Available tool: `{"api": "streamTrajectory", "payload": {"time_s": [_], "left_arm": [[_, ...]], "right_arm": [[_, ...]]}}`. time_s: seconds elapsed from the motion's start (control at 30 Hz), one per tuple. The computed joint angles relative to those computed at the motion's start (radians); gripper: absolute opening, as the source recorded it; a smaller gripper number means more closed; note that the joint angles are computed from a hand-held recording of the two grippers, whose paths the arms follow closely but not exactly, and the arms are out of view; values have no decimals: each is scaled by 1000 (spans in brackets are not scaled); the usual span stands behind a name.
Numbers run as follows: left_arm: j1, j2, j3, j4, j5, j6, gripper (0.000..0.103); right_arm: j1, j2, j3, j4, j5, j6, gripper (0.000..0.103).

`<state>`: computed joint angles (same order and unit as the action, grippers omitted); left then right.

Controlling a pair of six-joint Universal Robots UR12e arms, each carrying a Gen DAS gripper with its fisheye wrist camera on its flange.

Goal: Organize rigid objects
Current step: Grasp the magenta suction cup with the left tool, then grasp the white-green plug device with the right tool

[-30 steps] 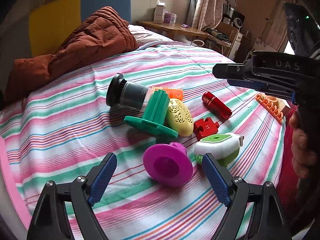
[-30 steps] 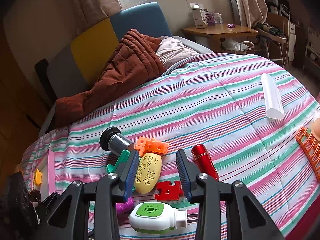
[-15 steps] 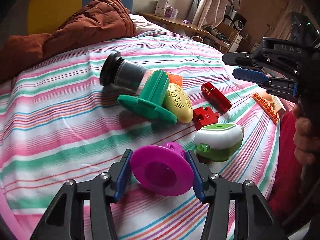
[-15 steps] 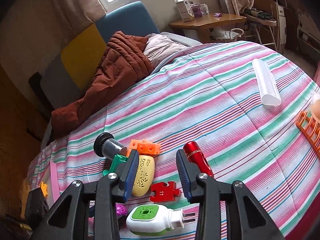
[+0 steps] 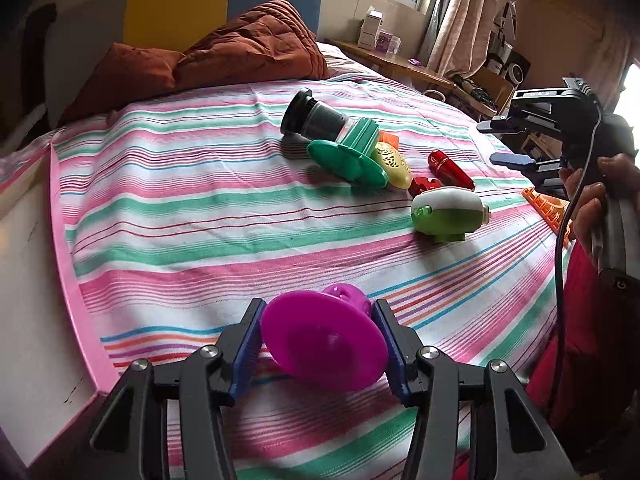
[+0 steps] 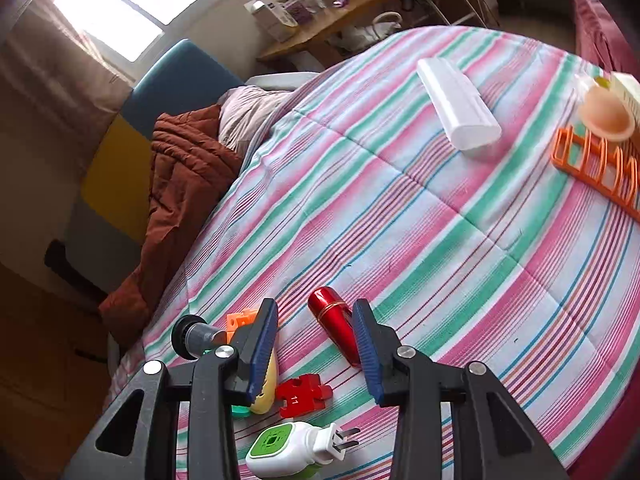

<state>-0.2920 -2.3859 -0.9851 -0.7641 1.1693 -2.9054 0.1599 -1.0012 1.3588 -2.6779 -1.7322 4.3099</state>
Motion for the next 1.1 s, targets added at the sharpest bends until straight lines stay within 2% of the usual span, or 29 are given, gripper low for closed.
{"api": "streamTrajectory", "payload": {"time_s": [0.07,0.13,0.27,0.37,0.47,0.87,0.97,1.1], "left_arm": [[2,9,-16,9,7,-8,54],[5,19,-36,23,10,-11,54],[9,29,-55,37,15,-17,54],[10,37,-70,48,15,-20,54],[13,45,-84,55,12,-17,54],[24,63,-112,54,-10,-26,54],[27,67,-118,56,-13,-29,54],[30,71,-124,54,-17,-29,54]], "right_arm": [[-6,1,6,-16,36,6,38],[-11,12,-10,-3,96,-26,38],[-7,39,-72,116,165,-116,39],[4,51,-106,181,153,-173,49],[12,52,-112,186,132,-213,60],[26,72,-173,320,376,-396,62],[36,70,-186,356,372,-452,62],[56,80,-229,442,257,-528,62]]}}
